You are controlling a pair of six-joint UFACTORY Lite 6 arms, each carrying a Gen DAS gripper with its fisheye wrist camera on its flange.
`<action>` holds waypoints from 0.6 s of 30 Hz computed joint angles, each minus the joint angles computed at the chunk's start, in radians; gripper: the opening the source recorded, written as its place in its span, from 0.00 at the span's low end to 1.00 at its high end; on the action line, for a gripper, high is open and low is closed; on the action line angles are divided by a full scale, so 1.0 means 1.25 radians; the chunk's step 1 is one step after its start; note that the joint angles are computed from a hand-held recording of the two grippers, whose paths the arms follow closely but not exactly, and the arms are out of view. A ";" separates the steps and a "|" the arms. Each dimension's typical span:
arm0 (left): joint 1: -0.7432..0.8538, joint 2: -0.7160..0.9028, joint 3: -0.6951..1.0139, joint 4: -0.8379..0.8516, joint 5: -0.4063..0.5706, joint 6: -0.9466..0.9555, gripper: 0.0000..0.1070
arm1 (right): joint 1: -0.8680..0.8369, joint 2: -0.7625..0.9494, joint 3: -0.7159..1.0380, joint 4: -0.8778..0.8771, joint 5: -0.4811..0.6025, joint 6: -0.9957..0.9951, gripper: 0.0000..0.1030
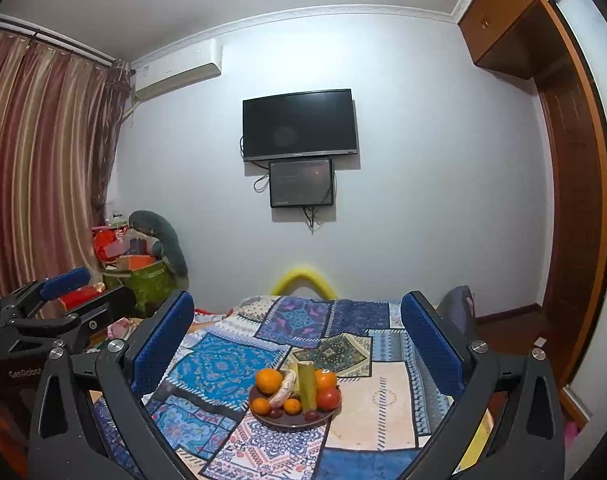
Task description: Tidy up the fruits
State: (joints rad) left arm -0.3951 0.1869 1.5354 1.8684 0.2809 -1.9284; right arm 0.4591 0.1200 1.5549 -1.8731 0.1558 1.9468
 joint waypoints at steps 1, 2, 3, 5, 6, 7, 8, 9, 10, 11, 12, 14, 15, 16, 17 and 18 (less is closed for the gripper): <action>-0.002 -0.001 -0.001 0.001 0.003 -0.001 0.96 | 0.001 0.001 0.000 0.001 0.001 -0.001 1.00; -0.002 -0.001 -0.001 0.005 0.004 -0.005 0.96 | 0.001 0.000 0.000 0.001 0.000 -0.002 1.00; -0.004 -0.002 -0.003 0.006 0.006 -0.007 0.96 | 0.001 -0.002 -0.002 0.005 0.001 -0.007 1.00; -0.004 -0.002 -0.002 -0.011 0.005 0.012 0.96 | 0.000 -0.001 0.000 0.010 -0.001 -0.012 1.00; -0.006 0.000 0.000 -0.020 0.005 0.022 0.96 | 0.000 -0.001 0.001 0.016 -0.001 -0.017 1.00; -0.007 0.001 0.002 -0.028 0.006 0.029 0.96 | -0.001 -0.002 0.000 0.027 -0.002 -0.029 1.00; -0.007 0.000 0.001 -0.029 0.007 0.029 0.96 | -0.001 -0.001 0.001 0.025 -0.002 -0.026 1.00; -0.007 0.001 0.003 -0.036 0.006 0.037 0.96 | -0.002 -0.003 0.000 0.030 -0.003 -0.030 1.00; -0.007 0.003 0.007 -0.044 0.003 0.045 0.96 | -0.003 -0.006 -0.001 0.033 -0.005 -0.032 1.00; -0.007 0.004 0.009 -0.049 0.000 0.050 0.96 | -0.002 -0.002 0.002 0.032 -0.003 -0.032 1.00; -0.007 0.005 0.010 -0.052 -0.001 0.054 0.96 | -0.003 -0.003 0.003 0.041 -0.006 -0.040 1.00; -0.010 0.006 0.010 -0.051 0.000 0.052 0.96 | -0.004 0.000 0.009 0.061 -0.007 -0.059 1.00; -0.010 0.006 0.010 -0.050 0.001 0.051 0.96 | -0.003 0.000 0.008 0.059 -0.007 -0.057 1.00; -0.009 0.007 0.010 -0.048 0.000 0.047 0.96 | -0.003 0.000 0.006 0.043 -0.006 -0.042 1.00; -0.007 0.007 0.011 -0.048 -0.004 0.046 0.96 | -0.004 0.000 0.006 0.044 -0.006 -0.042 1.00; -0.005 0.010 0.014 -0.050 -0.008 0.047 0.96 | -0.004 0.000 0.006 0.047 -0.007 -0.046 1.00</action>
